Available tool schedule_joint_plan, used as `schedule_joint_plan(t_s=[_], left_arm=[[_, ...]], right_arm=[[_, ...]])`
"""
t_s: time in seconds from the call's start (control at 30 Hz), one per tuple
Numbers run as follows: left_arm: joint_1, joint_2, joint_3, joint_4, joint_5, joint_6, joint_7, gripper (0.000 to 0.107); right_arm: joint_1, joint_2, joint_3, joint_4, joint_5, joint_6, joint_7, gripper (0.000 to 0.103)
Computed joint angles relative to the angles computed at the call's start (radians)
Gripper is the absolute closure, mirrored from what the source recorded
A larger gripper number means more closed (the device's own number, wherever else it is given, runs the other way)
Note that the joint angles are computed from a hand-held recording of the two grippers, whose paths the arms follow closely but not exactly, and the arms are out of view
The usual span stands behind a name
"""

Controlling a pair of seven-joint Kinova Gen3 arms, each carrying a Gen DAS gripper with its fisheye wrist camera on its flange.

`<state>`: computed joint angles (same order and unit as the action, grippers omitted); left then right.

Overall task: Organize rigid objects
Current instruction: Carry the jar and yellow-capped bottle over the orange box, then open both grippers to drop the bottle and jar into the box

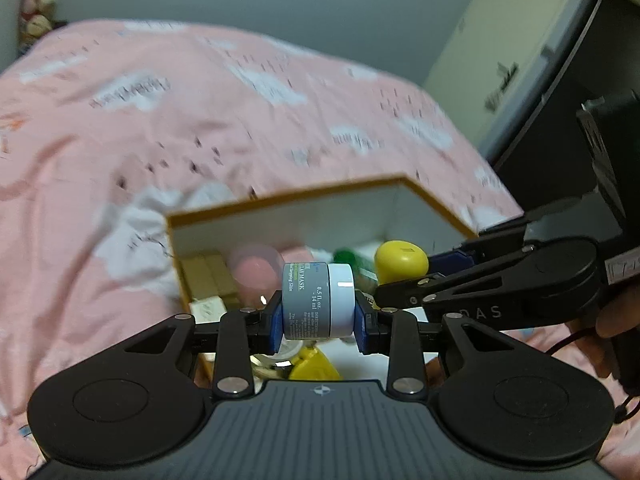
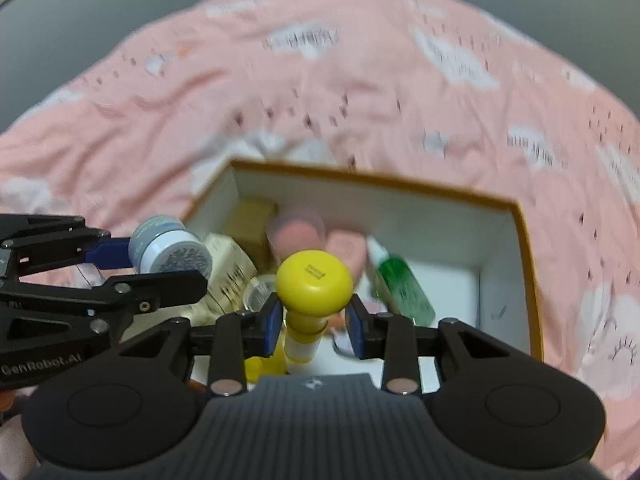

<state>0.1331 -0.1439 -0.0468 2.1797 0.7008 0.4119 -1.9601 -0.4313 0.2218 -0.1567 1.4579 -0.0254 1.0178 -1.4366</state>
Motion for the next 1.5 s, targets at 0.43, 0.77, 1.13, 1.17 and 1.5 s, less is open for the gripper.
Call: schedule_joint_plan(t_s=[0.43,0.77,1.13,1.17,1.5], left_arm=[[-0.120,0.153,0.048,-0.090,0.036,0.182,-0.055,0.070],[-0.130,0.168,0.079,-0.098,0.019,0.184,-0.058,0.070],[-0.105,0.171,0.103,-0.102,-0.059,0.151,0.007,0.070],[-0.101,0.173,0.105,-0.104,-0.072,0.148,0.019,0.070],[-0.085,0.177,0.108,-0.114,-0.138,0.145,0.089,0.070]], right_arm=[[-0.017,0.208,0.021,-0.196,0.008,0.260,0.014,0.070],[-0.051,0.254,0.035,-0.230,0.057,0.320,0.017,0.074],[-0.077,0.183,0.036,-0.176,0.136,0.252,0.044,0.059],[-0.081,0.177,0.037,-0.170,0.144,0.245,0.041,0.059],[-0.086,0.142,0.035,-0.131,0.181,0.190,0.039,0.045]])
